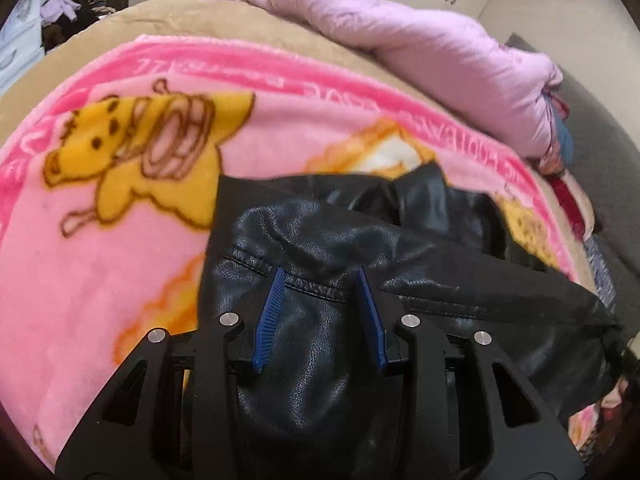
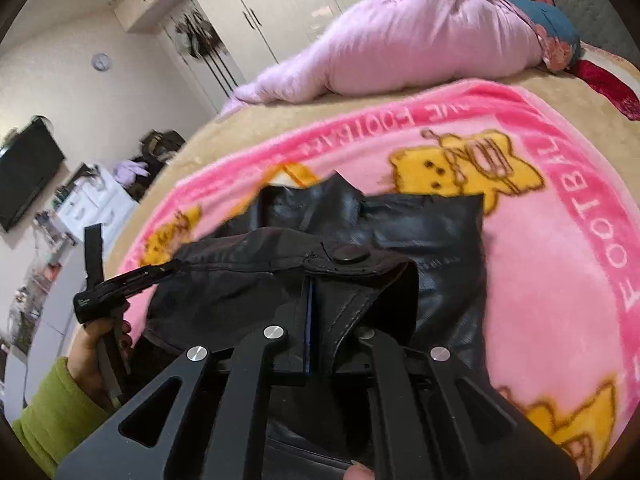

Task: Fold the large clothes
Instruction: 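Release the sleeve and smooth the folded jacket with both tools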

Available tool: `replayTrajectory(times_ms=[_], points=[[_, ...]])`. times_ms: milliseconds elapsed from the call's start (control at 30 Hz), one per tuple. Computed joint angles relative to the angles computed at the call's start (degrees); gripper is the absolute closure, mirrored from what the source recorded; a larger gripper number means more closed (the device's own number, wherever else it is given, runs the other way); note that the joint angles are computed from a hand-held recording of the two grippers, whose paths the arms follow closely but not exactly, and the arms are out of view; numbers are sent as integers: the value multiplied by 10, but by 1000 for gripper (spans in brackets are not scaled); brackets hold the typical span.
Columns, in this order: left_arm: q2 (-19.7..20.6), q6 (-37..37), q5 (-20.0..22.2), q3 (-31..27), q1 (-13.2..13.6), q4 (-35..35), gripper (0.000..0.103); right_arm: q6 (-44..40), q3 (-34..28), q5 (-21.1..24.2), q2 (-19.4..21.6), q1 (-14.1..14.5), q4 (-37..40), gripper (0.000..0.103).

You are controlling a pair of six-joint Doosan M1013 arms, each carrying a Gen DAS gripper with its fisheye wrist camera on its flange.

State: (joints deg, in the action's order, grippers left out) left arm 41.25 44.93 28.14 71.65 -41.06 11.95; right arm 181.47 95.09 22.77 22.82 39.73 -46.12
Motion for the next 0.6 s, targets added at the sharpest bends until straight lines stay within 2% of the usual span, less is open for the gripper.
replayTrajectory(times_ms=[133, 300, 367, 433, 467, 600], points=[[7, 14, -19, 9, 0, -15, 73, -41, -3, 13, 9, -6, 65, 96], [6, 30, -25, 11, 1, -22, 72, -55, -10, 34, 18, -6, 84, 91], [-2, 39, -37, 18, 3, -37, 68, -58, -11, 49, 18, -5, 87, 78], [-18, 58, -74, 37, 2, -65, 59, -37, -10, 65, 15, -3, 69, 65], [-28, 62, -93, 48, -2, -62, 57, -27, -8, 67, 12, -2, 59, 65], [-48, 15, -121, 71, -18, 24, 53, 59, 6, 83, 1, 4, -25, 59]])
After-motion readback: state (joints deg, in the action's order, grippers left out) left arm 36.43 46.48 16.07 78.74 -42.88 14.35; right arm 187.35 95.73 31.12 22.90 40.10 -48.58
